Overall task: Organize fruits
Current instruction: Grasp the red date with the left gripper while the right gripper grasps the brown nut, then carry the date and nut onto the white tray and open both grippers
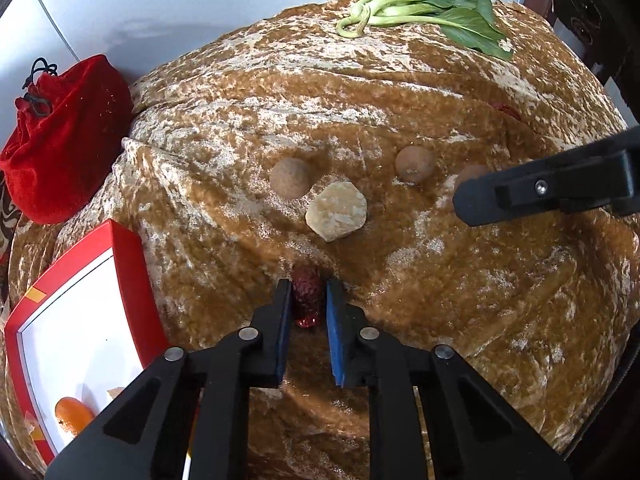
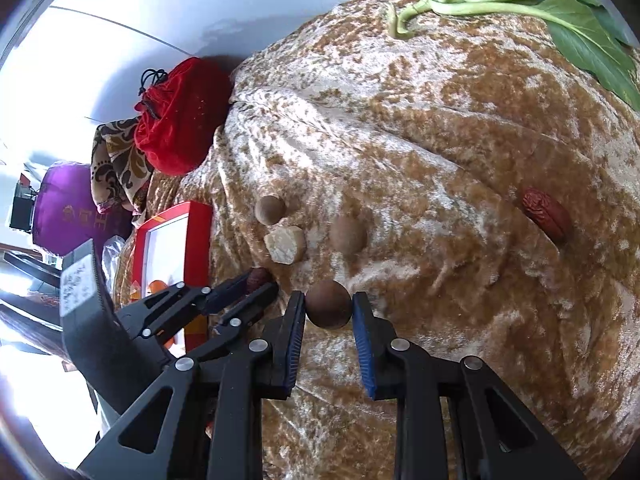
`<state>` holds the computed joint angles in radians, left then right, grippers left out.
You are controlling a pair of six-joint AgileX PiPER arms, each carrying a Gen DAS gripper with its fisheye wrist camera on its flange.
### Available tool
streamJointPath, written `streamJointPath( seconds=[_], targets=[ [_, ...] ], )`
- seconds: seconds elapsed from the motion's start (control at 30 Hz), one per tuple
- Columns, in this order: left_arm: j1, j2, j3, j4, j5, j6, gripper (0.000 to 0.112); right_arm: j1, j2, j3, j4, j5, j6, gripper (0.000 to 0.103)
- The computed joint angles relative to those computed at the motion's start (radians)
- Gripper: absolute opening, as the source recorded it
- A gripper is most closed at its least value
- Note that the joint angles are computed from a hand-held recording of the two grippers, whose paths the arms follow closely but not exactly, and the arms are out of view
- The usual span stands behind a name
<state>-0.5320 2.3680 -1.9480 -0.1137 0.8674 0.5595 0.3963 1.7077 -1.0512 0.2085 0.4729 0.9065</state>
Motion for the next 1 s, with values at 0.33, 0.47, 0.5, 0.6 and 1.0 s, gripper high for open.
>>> streamJointPath(
  seconds=[0.33, 0.47, 0.5, 0.6, 1.0],
  targets=[
    [-0.011, -0.115, 0.175, -0.042, -0.107, 0.013, 0.014, 0.030, -0.068, 0.033, -0.066, -0.057, 0.087, 0.024],
    [0.000, -0.156, 0.215, -0.084, -0.129, 0.041, 0.014, 0.039, -0.079, 0.025, -0.117, -0.048, 0.130, 0.024],
    [0.002, -0.167, 0.227, -0.090, -0.136, 0.043, 0.014, 0.041, -0.081, 0.024, -0.124, -0.045, 0.134, 0.024],
    [0.009, -0.188, 0.233, -0.105, -0.143, 0.035, 0.014, 0.047, -0.081, 0.016, -0.138, -0.040, 0.139, 0.024],
    [0.086, -0.223, 0.212, -0.170, -0.145, 0.053, 0.014, 0.091, 0.033, -0.129, -0.179, -0.005, 0.141, 0.024]
  ],
)
